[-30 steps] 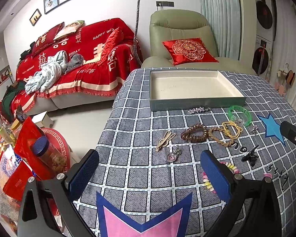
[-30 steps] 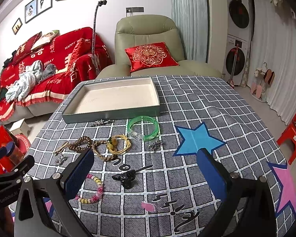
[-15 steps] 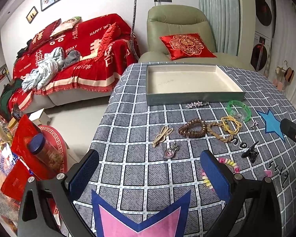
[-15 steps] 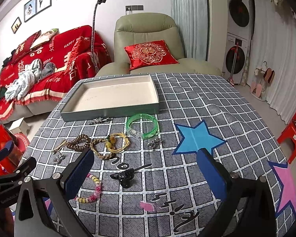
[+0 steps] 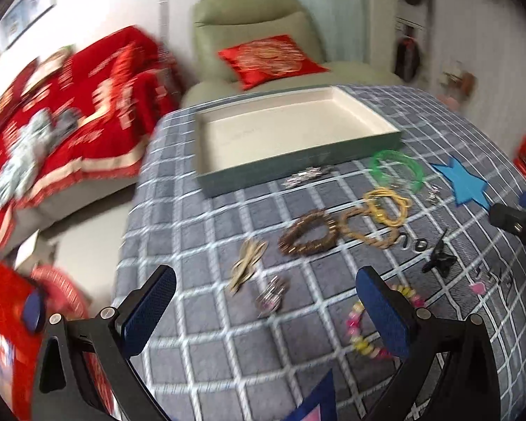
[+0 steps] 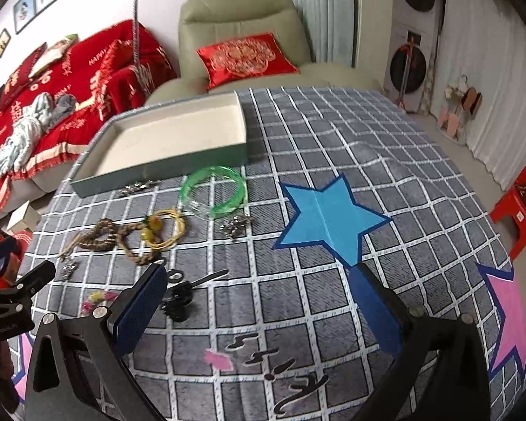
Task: Organize jewelry
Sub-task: 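Grasp the brown coiled hair tie with the left tool while the right tool grasps the silver clip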
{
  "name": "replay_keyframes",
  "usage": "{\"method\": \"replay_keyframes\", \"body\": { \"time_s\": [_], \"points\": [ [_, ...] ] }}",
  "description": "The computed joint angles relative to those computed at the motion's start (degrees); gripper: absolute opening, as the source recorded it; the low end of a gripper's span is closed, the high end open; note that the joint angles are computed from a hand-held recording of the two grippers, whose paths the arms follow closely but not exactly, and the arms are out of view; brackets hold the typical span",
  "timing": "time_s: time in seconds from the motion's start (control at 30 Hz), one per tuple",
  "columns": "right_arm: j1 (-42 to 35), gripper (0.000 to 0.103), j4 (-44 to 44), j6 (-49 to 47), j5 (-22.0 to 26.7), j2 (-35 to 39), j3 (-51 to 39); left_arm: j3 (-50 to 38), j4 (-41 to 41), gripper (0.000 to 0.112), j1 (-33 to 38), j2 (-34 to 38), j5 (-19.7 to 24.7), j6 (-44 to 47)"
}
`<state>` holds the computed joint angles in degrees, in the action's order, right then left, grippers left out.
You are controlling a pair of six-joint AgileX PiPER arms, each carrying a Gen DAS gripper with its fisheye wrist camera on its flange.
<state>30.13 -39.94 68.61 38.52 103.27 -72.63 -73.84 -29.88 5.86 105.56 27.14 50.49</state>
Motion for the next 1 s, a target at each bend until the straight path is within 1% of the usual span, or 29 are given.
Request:
{"method": "replay_keyframes", "body": {
  "time_s": [0.1, 0.2, 0.27, 0.3, 0.37, 0.47, 0.5, 0.57, 0.63, 0.67, 0.73, 0.77, 0.8, 0.83, 0.87, 0.9, 0.93, 0.97, 1.0],
  "points": [
    [-2.8, 0.103, 6.8, -6.5, -0.9, 2.6, -3.4, -3.3, -0.2, 0.103, -1.2, 2.7, 0.8, 3.6],
    [-4.5, 0.103, 11.3, -10.7, 0.0, 5.9, -7.6, -7.0, -0.4, 0.103, -1.9, 5.4, 3.0, 5.7],
    [-5.1, 0.103, 13.1, -12.5, 0.8, 8.3, -10.4, -9.2, -0.6, 0.103, -2.3, 7.0, 4.1, 7.0],
    [-5.5, 0.103, 14.2, -13.5, 1.4, 9.7, -12.0, -10.6, 0.4, 0.101, -2.6, 7.9, 4.8, 6.5],
    [-5.9, 0.103, 15.4, -14.5, 2.3, 11.6, -14.3, -13.1, 1.7, 0.101, -2.9, 9.8, 6.3, 5.9],
    [-6.6, 0.103, 17.0, -15.6, 3.9, 14.8, -18.3, -15.4, 1.4, 0.101, -3.1, 11.6, 7.8, 7.2],
    [-6.7, 0.102, 17.4, -15.9, 4.7, 15.8, -19.8, -15.9, 1.2, 0.096, -3.3, 12.0, 8.3, 7.9],
    [-6.8, 0.098, 18.1, -16.7, 6.0, 17.6, -22.2, -17.1, 2.0, 0.088, -3.7, 13.0, 9.4, 8.5],
    [-6.8, 0.088, 19.1, -17.7, 7.8, 19.7, -25.1, -18.0, 3.2, 0.088, -4.1, 13.9, 10.3, 7.9],
    [-6.8, 0.085, 19.4, -17.8, 8.3, 20.3, -25.7, -18.3, 3.5, 0.088, -4.3, 14.3, 10.4, 7.9],
    [-5.8, 0.080, 16.9, -16.0, 10.1, 21.5, -27.3, -18.6, 4.1, 0.088, -4.5, 14.9, 10.7, 7.7],
    [-5.4, 0.079, 16.1, -15.8, 11.1, 22.0, -28.2, -18.9, 4.0, 0.084, -4.5, 15.2, 11.2, 7.7],
    [-5.0, 0.075, 15.5, -15.7, 11.9, 22.4, -28.8, -19.1, 4.1, 0.073, -4.5, 15.5, 11.5, 7.6],
    [-4.7, 0.070, 14.8, -15.5, 12.3, 22.5, -29.0, -19.5, 4.3, 0.070, -4.4, 15.8, 12.3, 7.3],
    [-4.7, 0.067, 14.8, -15.5, 12.2, 22.3, -28.9, -20.1, 2.5, 0.065, -3.9, 16.2, 13.7, 8.3],
    [-4.7, 0.061, 14.7, -15.5, 12.3, 22.2, -28.9, -20.1, 2.3, 0.056, -3.8, 16.3, 13.7, 8.1],
    [-4.8, 0.051, 14.8, -15.6, 11.9, 21.9, -28.6, -19.7, 1.9, 0.053, -3.8, 16.1, 12.9, 8.6],
    [-4.9, 0.043, 14.8, -15.5, 11.7, 21.6, -28.3, -19.3, 1.5, 0.052, -3.8, 16.0, 12.4, 8.9],
    [-5.2, 0.031, 15.1, -15.7, 11.0, 21.2, -27.6, -19.0, 0.9, 0.043, -3.6, 16.0, 12.0, 9.2]
  ]
}}
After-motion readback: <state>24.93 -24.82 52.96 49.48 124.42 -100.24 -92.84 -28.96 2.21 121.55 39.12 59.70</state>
